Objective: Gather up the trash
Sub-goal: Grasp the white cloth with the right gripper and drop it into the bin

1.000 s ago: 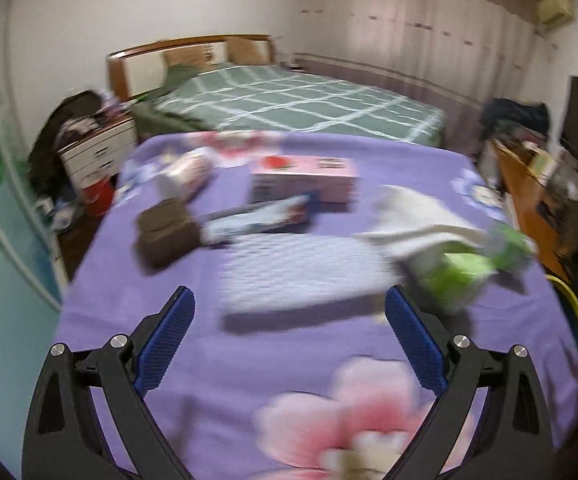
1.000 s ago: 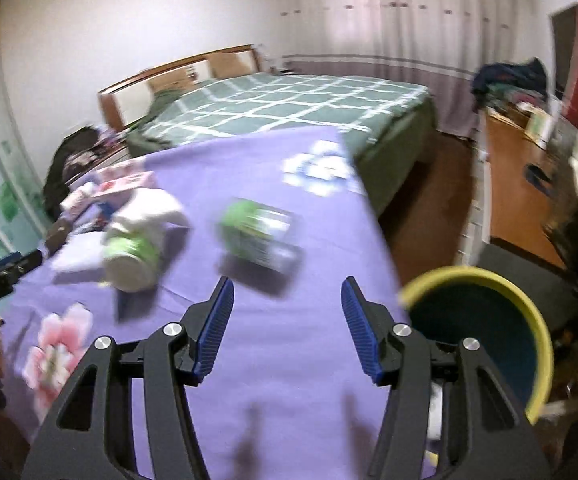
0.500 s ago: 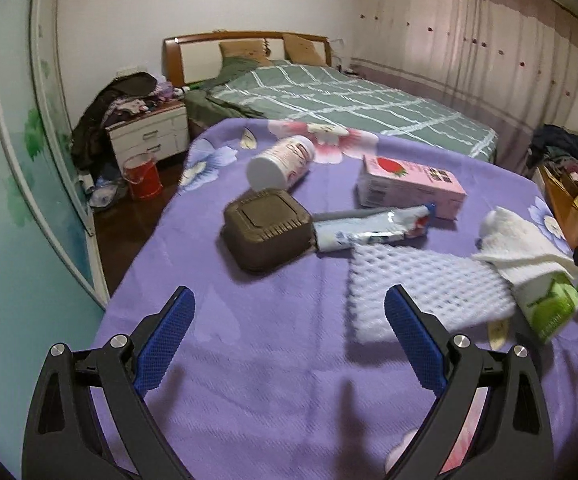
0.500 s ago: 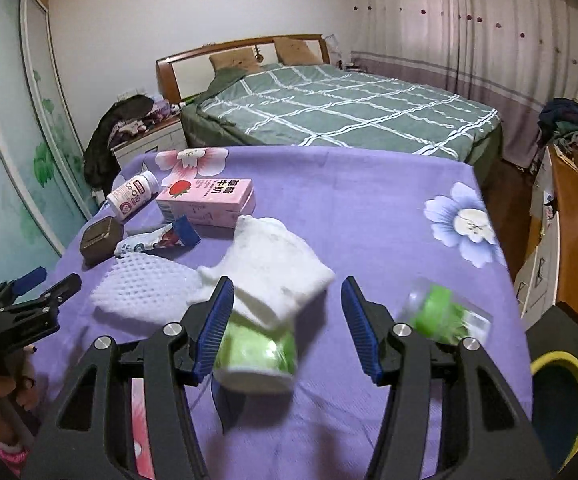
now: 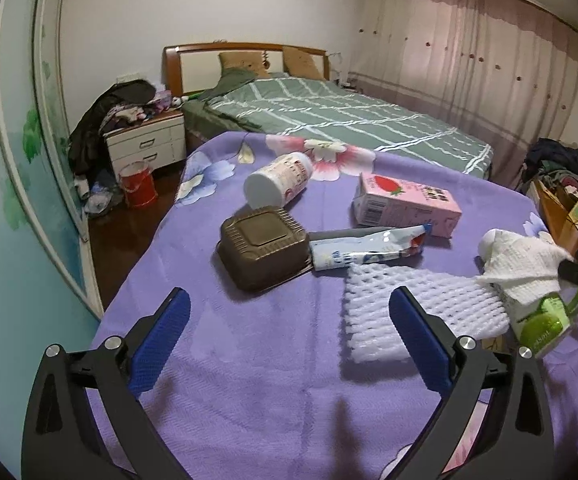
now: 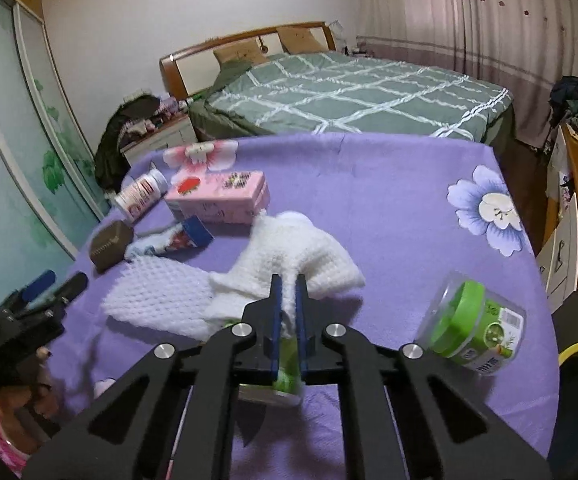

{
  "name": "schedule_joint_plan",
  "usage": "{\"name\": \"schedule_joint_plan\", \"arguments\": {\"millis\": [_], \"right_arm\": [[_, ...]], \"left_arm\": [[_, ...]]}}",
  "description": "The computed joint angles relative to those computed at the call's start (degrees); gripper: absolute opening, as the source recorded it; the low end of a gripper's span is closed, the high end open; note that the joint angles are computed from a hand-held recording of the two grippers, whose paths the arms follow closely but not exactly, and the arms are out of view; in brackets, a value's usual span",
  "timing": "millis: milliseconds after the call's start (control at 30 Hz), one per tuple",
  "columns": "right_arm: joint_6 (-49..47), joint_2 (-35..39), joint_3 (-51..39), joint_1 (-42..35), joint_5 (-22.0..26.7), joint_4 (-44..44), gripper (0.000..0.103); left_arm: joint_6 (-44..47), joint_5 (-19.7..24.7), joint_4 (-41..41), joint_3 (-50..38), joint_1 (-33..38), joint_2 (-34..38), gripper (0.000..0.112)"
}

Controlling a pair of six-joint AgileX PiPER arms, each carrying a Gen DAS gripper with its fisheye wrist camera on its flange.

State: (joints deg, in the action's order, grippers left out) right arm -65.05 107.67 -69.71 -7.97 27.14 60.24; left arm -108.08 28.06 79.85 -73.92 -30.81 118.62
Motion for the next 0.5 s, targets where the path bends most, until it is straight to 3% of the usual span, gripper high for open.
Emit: {"name": "schedule_joint_plan", "arguments": {"millis": [300, 500], "right_arm": [[-13.3, -12.5, 8.9, -4.3, 3.0, 14.7, 0.006], [-18.1, -18.8, 14.1, -13.9, 6.3, 19.0, 0.006]], "left_arm": [[-1.6, -0.2, 1.6, 0.5, -0.4, -0.4, 0.098], [-2.1, -0.1, 2.2, 0.7, -0.4, -0.5, 0.098]]}}
